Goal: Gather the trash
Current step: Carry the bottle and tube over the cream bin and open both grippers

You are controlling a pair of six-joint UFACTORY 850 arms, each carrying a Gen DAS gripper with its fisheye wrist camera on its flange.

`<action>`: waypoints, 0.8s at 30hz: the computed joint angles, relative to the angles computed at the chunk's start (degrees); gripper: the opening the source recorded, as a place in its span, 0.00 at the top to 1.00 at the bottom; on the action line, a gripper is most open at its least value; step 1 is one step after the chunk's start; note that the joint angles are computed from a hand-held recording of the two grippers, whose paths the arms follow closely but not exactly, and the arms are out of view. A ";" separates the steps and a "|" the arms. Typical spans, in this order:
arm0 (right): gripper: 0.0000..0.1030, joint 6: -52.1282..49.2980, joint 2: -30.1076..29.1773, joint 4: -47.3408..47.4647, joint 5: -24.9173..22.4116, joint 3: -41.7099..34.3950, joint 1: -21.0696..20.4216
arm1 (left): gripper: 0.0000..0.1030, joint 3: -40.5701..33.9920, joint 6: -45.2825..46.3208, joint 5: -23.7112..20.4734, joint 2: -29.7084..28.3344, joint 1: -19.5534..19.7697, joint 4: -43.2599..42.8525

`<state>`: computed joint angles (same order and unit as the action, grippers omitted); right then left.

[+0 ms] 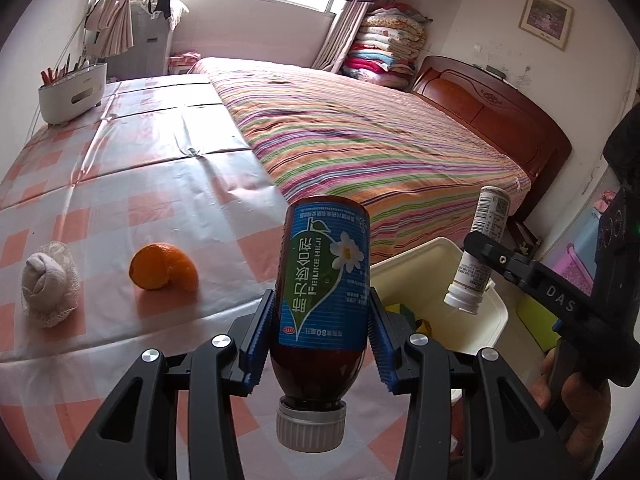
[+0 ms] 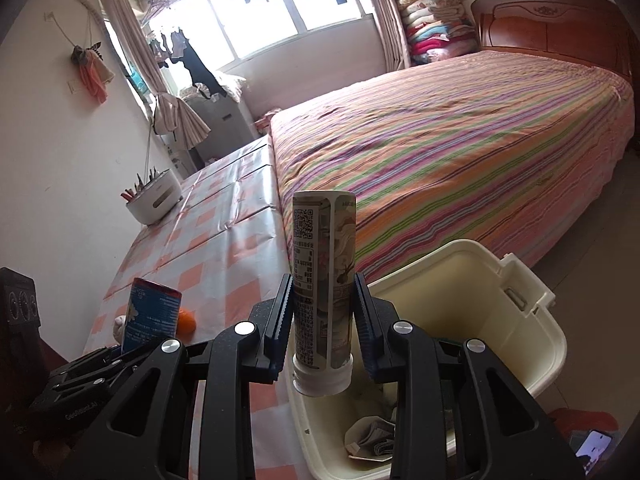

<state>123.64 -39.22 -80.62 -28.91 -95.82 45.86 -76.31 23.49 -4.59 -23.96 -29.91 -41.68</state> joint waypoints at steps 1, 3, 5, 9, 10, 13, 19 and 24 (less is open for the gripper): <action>0.70 0.42 0.05 0.02 -0.72 0.03 0.08 | 0.59 -0.52 3.17 -0.25 -0.24 -0.26 -2.92; 0.70 0.55 0.35 0.54 -1.77 0.47 0.06 | 0.59 -1.88 8.76 -1.49 -0.95 -0.75 -7.93; 0.69 1.10 0.20 0.60 -2.24 0.26 0.14 | 0.59 -3.13 13.96 -2.31 -1.56 -1.48 -12.50; 0.66 4.93 1.00 -1.48 -3.31 1.29 0.09 | 0.59 -5.25 21.39 -3.28 -2.60 -2.82 -18.06; 0.65 7.19 1.66 -2.91 -3.79 2.19 0.01 | 0.59 -5.70 22.58 -3.61 -2.90 -3.04 -18.91; 0.64 13.38 3.76 -7.08 -4.82 4.97 -0.16 | 0.59 -6.71 22.74 -4.56 -3.79 -3.51 -18.76; 0.64 28.03 7.79 -16.63 -7.05 10.71 -0.52 | 0.59 -9.06 16.05 -7.22 -5.83 -3.94 -12.65; 0.60 36.90 9.71 -22.41 -9.51 13.86 -0.33 | 0.58 -11.39 11.89 -8.28 -7.54 -4.84 -7.72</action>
<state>160.55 -29.51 -103.03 -38.42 -81.96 45.54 -87.69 35.37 -12.87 -31.50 -34.74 -49.41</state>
